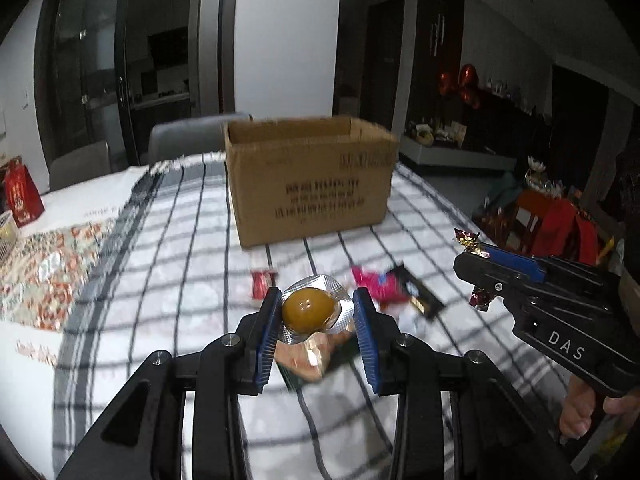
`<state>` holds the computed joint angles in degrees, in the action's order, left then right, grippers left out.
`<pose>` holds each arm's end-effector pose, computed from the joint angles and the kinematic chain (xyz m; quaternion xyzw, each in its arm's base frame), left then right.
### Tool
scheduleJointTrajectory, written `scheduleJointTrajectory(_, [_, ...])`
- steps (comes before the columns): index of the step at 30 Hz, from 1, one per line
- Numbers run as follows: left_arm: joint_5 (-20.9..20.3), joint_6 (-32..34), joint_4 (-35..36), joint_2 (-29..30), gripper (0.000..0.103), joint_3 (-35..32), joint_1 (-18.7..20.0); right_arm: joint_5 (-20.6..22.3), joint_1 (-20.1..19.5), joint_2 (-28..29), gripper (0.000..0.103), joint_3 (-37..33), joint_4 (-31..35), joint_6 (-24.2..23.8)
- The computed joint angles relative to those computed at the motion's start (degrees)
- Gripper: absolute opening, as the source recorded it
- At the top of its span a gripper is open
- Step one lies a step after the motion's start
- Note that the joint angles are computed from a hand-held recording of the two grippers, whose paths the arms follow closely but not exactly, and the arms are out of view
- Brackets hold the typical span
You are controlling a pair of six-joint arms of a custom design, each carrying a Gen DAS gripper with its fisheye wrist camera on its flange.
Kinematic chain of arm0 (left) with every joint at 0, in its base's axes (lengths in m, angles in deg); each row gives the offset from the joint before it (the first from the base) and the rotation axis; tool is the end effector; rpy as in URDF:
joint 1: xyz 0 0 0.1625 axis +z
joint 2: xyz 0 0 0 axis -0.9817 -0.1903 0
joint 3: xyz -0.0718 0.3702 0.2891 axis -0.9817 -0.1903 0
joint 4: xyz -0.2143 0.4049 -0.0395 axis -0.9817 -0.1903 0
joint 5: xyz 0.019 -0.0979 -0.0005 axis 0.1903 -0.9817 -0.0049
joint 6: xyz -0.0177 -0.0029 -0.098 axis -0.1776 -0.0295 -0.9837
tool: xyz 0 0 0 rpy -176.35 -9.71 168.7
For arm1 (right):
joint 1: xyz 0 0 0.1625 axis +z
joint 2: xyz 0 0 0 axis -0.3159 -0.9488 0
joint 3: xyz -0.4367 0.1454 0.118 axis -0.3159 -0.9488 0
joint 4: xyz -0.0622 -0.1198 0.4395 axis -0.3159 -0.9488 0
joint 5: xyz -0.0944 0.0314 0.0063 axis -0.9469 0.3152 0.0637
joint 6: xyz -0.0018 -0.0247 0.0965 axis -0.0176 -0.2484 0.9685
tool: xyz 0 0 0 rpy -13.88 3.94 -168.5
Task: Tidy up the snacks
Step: 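Carry both candies over the cardboard box and open both tools to drop them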
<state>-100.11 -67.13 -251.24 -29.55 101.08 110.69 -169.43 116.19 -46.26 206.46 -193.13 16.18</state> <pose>-0.2100 -0.3958 0.1369 0.0944 0.8161 -0.4476 0.3531 0.1941 -0.4795 0.1355 0.3984 -0.8614 0.2905 0.1216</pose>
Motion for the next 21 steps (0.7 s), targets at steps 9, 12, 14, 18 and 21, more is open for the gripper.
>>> scheduleJointTrajectory(9, [1.6,20.8,-14.2,0.6,0.036,-5.8,3.2,4.1,2.6,2.0,0.023,-6.8,1.6,-0.2])
scheduleJointTrajectory(12, [1.1,26.8,-17.6,1.0,0.036,-8.3,4.7,4.5,3.8,2.9,0.023,-9.7,2.9,-0.5])
scheduleJointTrajectory(14, [0.6,32.4,-20.7,1.6,0.036,-10.5,5.9,4.5,4.5,3.5,0.023,-11.7,4.0,-0.4])
scheduleJointTrajectory(18, [-0.1,41.1,-24.1,2.4,0.036,-14.6,7.8,4.6,5.7,4.9,0.023,-16.0,7.4,-0.5])
scheduleJointTrajectory(21, [-0.7,47.1,-27.8,3.2,0.036,-17.1,8.9,4.4,6.2,6.2,0.023,-19.4,10.6,0.6])
